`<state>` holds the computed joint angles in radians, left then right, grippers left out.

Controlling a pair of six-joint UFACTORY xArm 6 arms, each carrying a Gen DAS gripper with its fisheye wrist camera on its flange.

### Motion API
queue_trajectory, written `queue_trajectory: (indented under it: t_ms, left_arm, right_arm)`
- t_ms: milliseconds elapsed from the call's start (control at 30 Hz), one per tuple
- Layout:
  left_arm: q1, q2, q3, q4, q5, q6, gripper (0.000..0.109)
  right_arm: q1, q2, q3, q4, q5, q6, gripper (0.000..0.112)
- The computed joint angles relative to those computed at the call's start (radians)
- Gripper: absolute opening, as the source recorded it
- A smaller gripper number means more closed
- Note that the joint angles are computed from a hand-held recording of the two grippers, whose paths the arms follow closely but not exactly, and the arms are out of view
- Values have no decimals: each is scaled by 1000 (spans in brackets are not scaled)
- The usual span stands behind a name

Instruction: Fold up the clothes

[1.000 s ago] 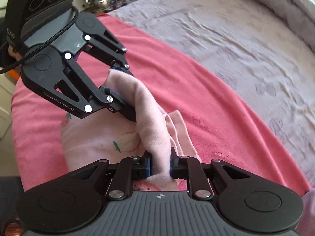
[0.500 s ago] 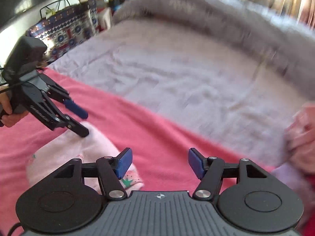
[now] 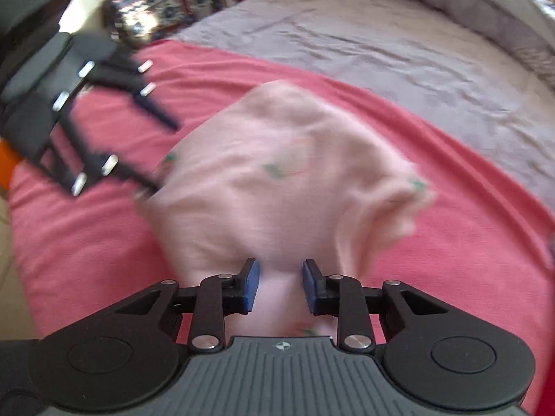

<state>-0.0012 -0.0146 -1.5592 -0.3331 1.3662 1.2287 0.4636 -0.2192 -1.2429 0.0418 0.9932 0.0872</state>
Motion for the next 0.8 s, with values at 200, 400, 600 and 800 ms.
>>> queue_trajectory:
  t_ms: [200, 400, 600, 800]
  left_arm:
    - [-4, -99, 169, 117, -228, -121, 57]
    - [27, -171, 148, -157, -104, 9, 65]
    - [-89, -216, 342, -154, -287, 48, 63]
    - [-52, -220, 308, -153, -243, -15, 63]
  right_arm:
    - [71, -101, 20, -237, 59, 93, 32]
    - [134, -84, 47, -167, -132, 97, 32]
    - [-7, 109, -34, -226, -203, 220, 29]
    - [-56, 164, -109, -396, -130, 343, 38]
